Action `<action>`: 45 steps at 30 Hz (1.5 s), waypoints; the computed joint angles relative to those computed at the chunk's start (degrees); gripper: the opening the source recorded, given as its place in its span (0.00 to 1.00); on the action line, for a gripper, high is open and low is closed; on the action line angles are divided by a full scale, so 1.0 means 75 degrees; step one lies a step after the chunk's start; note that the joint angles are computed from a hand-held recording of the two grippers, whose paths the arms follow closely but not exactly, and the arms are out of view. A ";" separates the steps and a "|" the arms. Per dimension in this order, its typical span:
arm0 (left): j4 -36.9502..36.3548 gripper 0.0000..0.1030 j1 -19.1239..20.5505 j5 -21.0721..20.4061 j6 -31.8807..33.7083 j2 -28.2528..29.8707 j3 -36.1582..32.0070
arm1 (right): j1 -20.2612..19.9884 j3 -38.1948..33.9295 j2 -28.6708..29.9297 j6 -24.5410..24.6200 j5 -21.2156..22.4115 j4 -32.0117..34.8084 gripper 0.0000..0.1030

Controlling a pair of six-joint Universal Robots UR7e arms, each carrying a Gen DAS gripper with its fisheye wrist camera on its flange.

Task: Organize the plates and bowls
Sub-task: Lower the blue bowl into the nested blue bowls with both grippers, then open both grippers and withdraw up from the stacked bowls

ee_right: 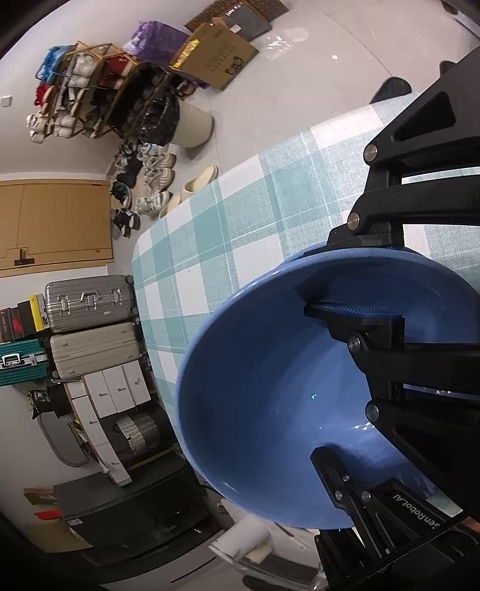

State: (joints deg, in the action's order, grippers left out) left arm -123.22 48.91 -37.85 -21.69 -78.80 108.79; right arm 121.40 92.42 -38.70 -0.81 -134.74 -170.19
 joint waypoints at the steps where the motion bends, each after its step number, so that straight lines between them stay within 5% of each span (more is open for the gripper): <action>1: -0.0025 0.11 0.0005 -0.0004 0.0006 -0.0001 0.0006 | 0.0021 0.0000 0.0044 -0.0135 -0.0075 -0.0156 0.21; 9: 0.0036 0.11 0.0031 0.0172 -0.0030 0.0090 0.0081 | 0.0099 -0.0176 0.0445 -0.1125 -0.0646 -0.1001 0.22; 21: 0.0200 0.14 0.0122 0.0063 -0.0131 0.0168 -0.0010 | 0.0059 -0.0163 0.0533 -0.1638 -0.0585 -0.1252 0.22; 24: 0.0135 0.20 0.0167 -0.0008 -0.0046 0.0166 -0.0013 | 0.0212 -0.0378 0.0920 -0.2568 -0.1339 -0.1973 0.22; 27: 0.0164 0.20 0.0180 0.0083 -0.0100 0.0182 -0.0037 | 0.0232 -0.0387 0.0983 -0.3061 -0.1314 -0.2426 0.22; 37: 0.0063 0.20 0.0280 -0.0131 -0.0111 0.0137 0.0033 | -0.0147 -0.0033 0.0465 -0.1485 -0.0619 -0.1026 0.22; 45: -0.0044 0.20 0.0321 -0.0216 -0.0078 0.0165 0.0075 | -0.0311 0.0137 0.0300 -0.1086 -0.0202 -0.0716 0.22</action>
State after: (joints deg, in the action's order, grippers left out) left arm -123.55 51.31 -39.46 -22.28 -77.56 109.35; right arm 119.07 93.45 -36.45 -8.96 -136.25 -175.56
